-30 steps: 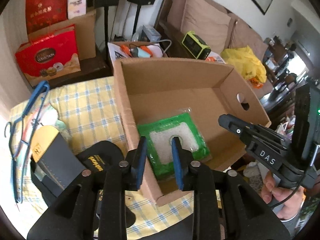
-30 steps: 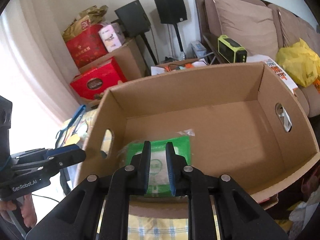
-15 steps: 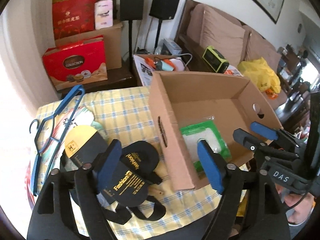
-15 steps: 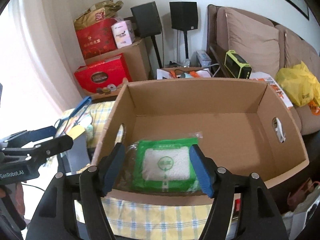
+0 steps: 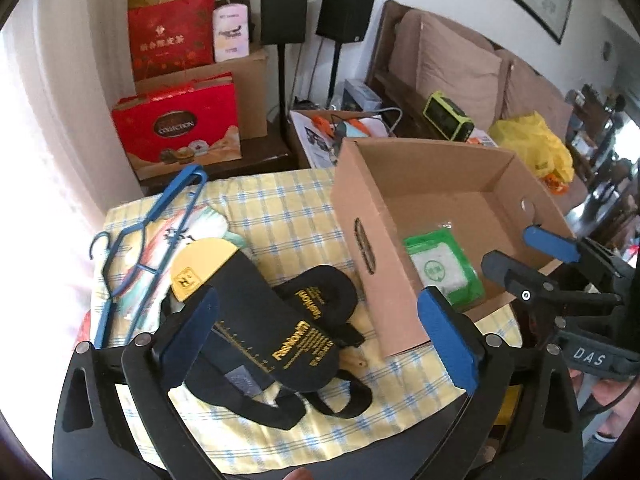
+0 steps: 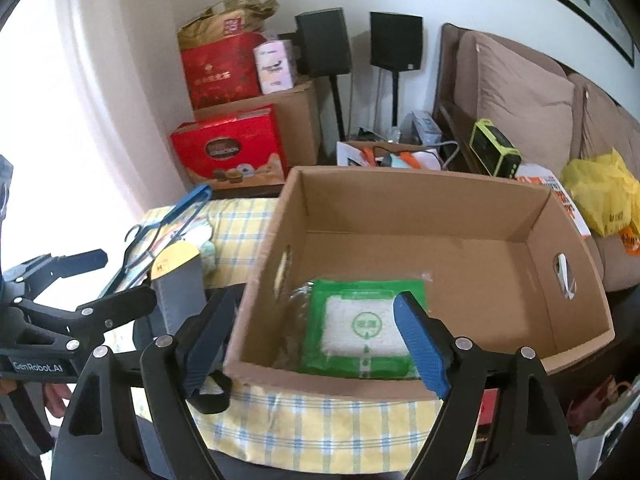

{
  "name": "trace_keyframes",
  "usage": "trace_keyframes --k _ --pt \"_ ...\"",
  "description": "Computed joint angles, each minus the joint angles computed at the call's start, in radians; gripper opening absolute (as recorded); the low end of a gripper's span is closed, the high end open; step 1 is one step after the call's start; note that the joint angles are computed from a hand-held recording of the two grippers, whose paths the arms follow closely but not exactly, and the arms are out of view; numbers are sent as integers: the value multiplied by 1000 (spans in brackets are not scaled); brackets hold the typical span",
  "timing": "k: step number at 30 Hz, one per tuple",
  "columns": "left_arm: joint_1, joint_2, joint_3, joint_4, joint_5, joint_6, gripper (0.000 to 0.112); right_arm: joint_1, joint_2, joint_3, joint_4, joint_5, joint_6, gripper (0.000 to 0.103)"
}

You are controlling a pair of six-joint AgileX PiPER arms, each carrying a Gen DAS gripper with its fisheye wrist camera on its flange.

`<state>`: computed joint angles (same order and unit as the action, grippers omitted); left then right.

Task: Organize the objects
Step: 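Lower the green bag into the box and open the left gripper, then move the right tool to the black Fashion insole on the table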

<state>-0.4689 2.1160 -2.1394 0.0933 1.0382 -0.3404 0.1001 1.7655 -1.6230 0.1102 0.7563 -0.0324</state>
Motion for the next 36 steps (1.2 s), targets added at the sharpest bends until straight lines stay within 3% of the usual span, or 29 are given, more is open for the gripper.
trace_keyframes --k 16,24,36 --pt "130 -191 343 25 -145 -16 103 120 22 -18 -21 2 16 83" --pt "251 -247 513 -86 -220 44 103 178 59 -37 26 -9 -21 83" --pt "363 -289 654 -117 -301 81 103 273 186 -146 38 12 -38 82"
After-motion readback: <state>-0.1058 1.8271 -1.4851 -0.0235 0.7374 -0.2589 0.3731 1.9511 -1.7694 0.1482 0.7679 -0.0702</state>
